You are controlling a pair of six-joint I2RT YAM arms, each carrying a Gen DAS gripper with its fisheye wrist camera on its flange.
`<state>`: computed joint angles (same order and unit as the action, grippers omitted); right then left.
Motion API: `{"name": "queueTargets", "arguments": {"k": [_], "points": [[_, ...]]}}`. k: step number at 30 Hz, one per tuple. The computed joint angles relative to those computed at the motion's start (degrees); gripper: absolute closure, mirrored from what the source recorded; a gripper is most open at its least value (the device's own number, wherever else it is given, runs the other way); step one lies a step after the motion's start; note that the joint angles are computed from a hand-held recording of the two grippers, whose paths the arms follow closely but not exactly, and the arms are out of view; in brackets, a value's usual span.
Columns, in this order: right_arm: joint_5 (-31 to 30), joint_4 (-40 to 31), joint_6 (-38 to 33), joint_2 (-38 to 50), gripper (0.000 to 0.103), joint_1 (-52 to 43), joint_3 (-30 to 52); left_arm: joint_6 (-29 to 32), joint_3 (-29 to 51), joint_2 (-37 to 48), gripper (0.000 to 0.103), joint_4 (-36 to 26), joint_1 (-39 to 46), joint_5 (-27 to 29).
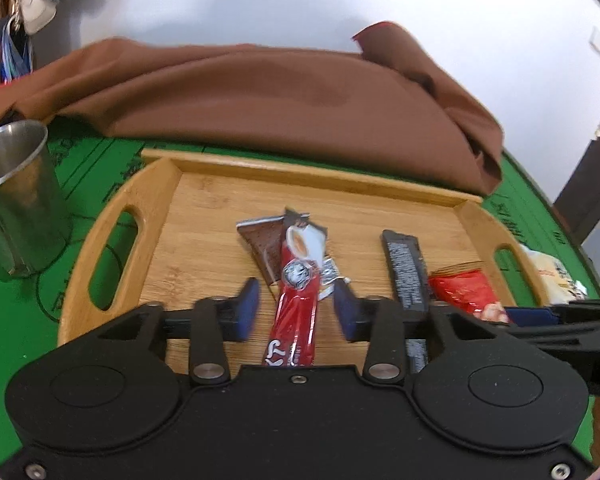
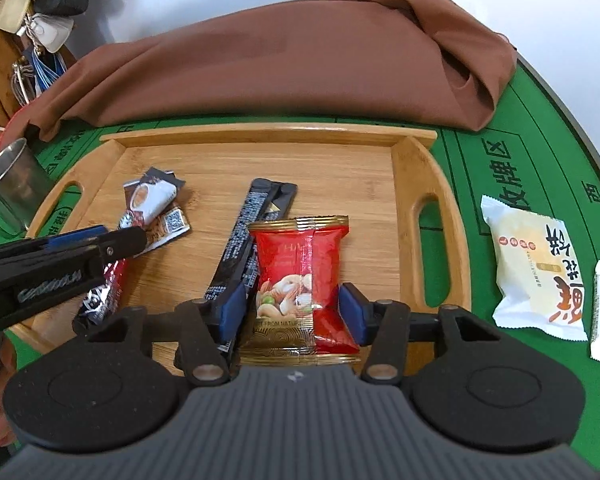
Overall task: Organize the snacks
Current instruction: 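Lower both snacks onto the tray and open both tools, then move both tools back over the remaining snack pile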
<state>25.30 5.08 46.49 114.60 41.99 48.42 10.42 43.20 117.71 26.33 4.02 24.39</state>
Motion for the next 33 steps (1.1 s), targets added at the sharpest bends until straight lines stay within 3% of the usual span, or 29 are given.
{"name": "queueTargets", "arguments": {"k": [4, 9, 12, 18, 33], "points": [[1.28, -0.70, 0.90, -1.55, 0.030, 1.34, -0.63, 2.93, -4.50, -4.42, 0.041, 2.57, 0.90, 0.33], [3.98, -2.12, 2.31, -3.82, 0.020, 4.67, -1.96, 4.76, -8.76, -9.25, 0.014, 2.82, 4.27, 4.91], [5.64, -2.41, 3.28, -5.62, 0.016, 6.91, -3.34, 6.75, -11.64, -12.02, 0.008, 3.31, 6.23, 6.94], [8.95, -3.70, 6.12, -8.43, 0.011, 11.91, -5.62, 10.71, -16.50, -16.33, 0.001, 3.41, 11.11, 11.63], [15.94, -7.10, 15.66, -8.08, 0.001, 24.93, -7.20, 22.62, -24.51, -20.74, 0.000, 1.17, 24.24, 21.41]]}}
